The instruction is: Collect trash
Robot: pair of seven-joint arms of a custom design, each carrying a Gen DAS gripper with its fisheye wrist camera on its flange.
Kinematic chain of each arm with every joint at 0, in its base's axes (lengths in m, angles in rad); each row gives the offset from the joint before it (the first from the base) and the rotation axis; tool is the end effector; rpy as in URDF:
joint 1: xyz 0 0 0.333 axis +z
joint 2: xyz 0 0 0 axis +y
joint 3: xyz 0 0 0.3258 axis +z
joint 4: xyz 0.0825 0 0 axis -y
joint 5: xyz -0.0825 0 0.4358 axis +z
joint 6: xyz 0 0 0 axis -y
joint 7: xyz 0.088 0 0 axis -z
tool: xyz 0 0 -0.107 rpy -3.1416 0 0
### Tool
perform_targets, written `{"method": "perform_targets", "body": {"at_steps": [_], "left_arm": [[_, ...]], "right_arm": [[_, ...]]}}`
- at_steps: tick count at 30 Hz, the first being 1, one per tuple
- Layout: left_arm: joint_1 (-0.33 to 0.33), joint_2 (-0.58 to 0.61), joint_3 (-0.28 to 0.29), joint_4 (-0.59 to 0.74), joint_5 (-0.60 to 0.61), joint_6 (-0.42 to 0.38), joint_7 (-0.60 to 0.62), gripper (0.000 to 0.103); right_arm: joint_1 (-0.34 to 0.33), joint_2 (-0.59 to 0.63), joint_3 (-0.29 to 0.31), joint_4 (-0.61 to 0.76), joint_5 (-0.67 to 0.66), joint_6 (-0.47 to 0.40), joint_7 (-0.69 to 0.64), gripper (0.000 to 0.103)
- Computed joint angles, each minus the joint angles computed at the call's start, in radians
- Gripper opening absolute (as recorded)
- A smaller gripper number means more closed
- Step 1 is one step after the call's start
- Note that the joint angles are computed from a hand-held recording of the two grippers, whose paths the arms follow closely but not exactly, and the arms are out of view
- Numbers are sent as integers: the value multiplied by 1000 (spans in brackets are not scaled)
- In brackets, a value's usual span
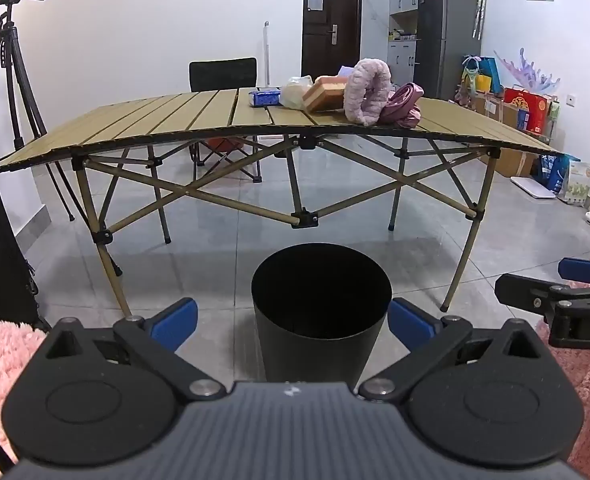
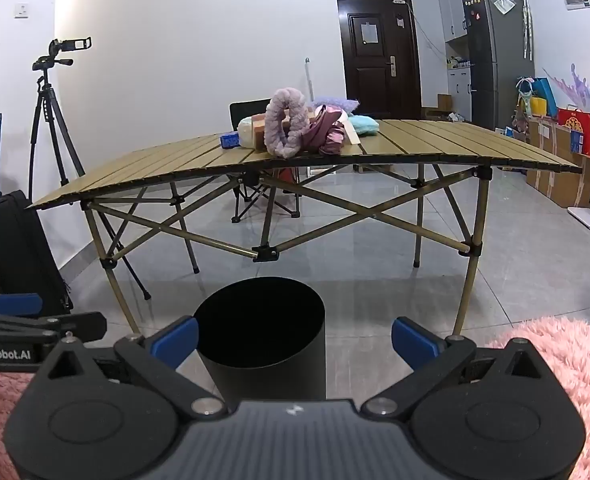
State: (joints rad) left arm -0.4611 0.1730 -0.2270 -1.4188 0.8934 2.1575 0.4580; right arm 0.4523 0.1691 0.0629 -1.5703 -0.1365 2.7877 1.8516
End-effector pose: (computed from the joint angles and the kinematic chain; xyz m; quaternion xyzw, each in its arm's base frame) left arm 0.5748 -0.4111 0.6866 -0.6678 0.5761 -0.2992 0.3641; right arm 0.6222 0.3545 0.6712 -0.7032 0.5035 -0.2333 0.4444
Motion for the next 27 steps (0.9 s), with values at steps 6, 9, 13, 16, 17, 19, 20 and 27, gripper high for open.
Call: {"method": "perform_targets", "body": {"at_steps": [6, 9, 13, 16, 17, 19, 20, 27], "left_arm": [[1, -7, -2, -3, -11, 12, -10, 103], [2, -8, -3, -5, -9, 13, -9, 103], [3, -10, -4, -8, -8, 13, -12, 103], [9, -10, -1, -14, -11, 26, -17, 103], [9, -10, -1, -16, -10, 28, -18, 103], [8, -8, -1, -14, -5, 26, -20, 103], [8, -10, -1, -17, -3, 27, -23, 103], [10, -12, -2, -19, -1, 31, -25, 103]], "right_arm": [[0, 3, 0, 5, 1, -5, -2, 103], [1, 2, -2, 3, -2, 0, -1, 103], [0, 1, -2, 2, -2, 0, -1, 103], [1, 1, -2, 2, -3, 0, -1, 103], [1, 1, -1, 2, -3, 0, -1, 103], [1, 1, -1, 2, -3, 0, -1, 103], [1, 1, -2, 1, -3, 1, 0, 103], [1, 0, -2, -1, -5, 2, 1, 103]]}}
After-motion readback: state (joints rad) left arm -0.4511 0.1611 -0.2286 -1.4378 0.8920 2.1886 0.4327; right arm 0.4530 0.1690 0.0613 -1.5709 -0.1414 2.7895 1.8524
